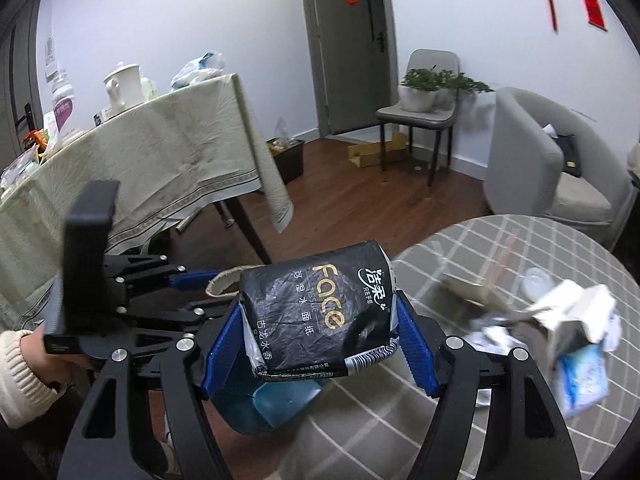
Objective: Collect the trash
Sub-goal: 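Carry the cardboard ring with the left gripper over the bin while the right carries the black pack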
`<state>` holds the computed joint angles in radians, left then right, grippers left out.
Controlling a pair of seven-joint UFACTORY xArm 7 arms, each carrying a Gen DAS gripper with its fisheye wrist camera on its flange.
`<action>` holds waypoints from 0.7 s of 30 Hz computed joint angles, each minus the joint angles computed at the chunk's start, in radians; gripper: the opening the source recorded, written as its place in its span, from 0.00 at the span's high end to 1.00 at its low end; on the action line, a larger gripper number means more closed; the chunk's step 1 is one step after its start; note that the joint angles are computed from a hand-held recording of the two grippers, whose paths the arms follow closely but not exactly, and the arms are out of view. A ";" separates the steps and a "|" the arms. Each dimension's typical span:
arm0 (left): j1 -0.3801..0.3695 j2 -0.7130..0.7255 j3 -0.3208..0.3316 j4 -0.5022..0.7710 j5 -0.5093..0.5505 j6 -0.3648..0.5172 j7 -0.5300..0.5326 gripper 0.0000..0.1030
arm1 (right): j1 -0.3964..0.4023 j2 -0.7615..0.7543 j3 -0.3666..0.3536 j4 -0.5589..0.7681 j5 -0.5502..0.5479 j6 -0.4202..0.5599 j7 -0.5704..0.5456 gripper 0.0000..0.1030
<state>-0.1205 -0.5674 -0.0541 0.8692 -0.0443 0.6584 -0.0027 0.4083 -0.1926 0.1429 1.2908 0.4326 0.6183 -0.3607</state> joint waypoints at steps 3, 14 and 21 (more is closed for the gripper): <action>0.021 -0.013 0.031 -0.028 0.006 0.048 0.018 0.63 | 0.005 0.037 0.020 0.029 -0.023 0.002 0.034 0.30; 0.080 0.024 0.082 -0.056 0.004 0.152 0.098 0.49 | 0.041 0.184 0.081 0.152 -0.121 0.038 0.128 0.30; 0.112 -0.005 0.114 -0.062 -0.030 0.149 0.130 0.42 | 0.062 0.256 0.096 0.208 -0.198 0.072 0.194 0.30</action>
<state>-0.0087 -0.5726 0.0600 0.8071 -0.0742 0.8076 0.1270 0.4707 0.0639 0.2388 1.4990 0.2342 0.6904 -0.1663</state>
